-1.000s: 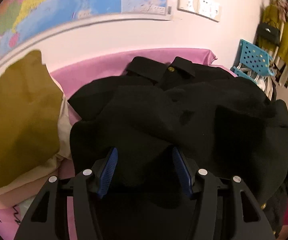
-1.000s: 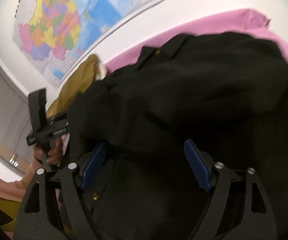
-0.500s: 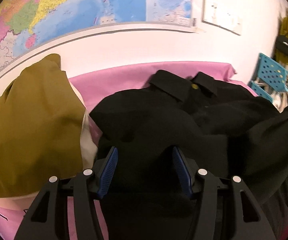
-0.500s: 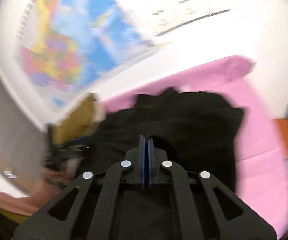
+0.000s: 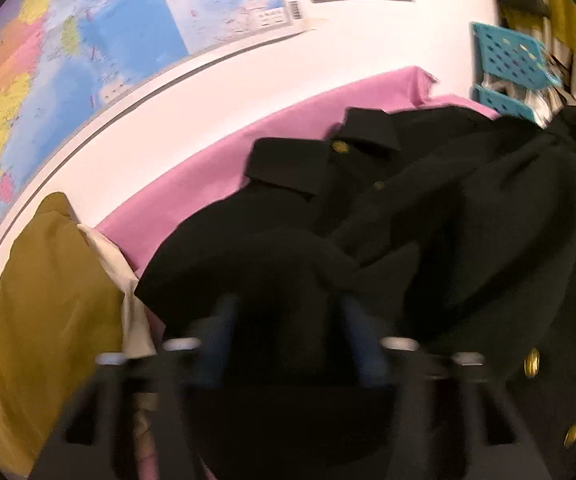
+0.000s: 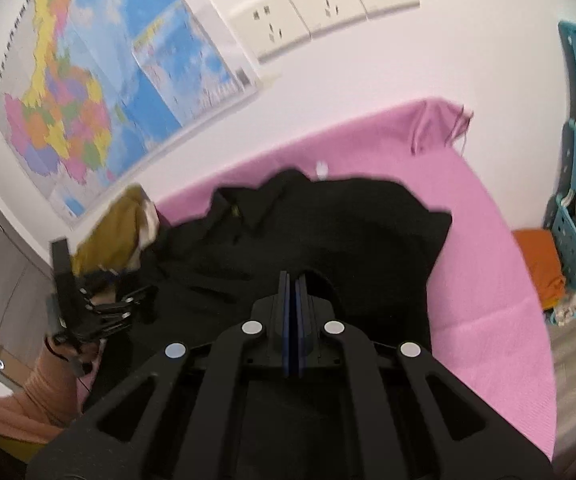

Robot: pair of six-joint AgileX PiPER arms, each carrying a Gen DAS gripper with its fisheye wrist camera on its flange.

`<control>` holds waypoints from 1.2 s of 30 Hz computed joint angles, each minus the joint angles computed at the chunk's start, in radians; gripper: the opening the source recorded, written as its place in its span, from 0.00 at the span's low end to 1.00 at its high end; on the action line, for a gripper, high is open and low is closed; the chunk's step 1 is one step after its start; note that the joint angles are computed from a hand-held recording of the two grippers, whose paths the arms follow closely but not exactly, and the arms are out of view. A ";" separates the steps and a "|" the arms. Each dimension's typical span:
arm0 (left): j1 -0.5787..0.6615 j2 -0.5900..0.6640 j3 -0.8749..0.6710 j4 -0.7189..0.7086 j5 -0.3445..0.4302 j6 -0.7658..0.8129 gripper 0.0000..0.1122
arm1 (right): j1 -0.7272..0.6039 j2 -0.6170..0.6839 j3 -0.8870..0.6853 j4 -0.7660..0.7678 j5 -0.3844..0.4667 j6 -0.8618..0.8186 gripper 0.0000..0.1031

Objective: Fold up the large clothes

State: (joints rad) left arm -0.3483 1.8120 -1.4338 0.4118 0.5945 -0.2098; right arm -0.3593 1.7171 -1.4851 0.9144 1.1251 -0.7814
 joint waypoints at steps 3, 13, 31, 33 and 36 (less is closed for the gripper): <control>0.032 0.015 -0.077 -0.002 0.003 -0.093 0.06 | -0.006 0.001 -0.029 0.052 -0.046 0.000 0.02; 0.036 0.136 -0.138 0.171 0.050 -0.311 0.33 | 0.103 0.249 -0.208 -0.225 -0.133 0.262 0.09; 0.048 -0.010 0.095 0.023 -0.113 -0.163 0.67 | 0.242 0.163 -0.089 -0.319 -0.225 0.124 0.25; 0.036 0.008 0.080 0.048 -0.094 -0.194 0.69 | 0.252 0.194 -0.111 -0.379 -0.264 0.196 0.22; 0.039 -0.022 0.101 0.063 -0.105 -0.215 0.68 | 0.221 0.190 -0.125 -0.323 -0.220 0.182 0.26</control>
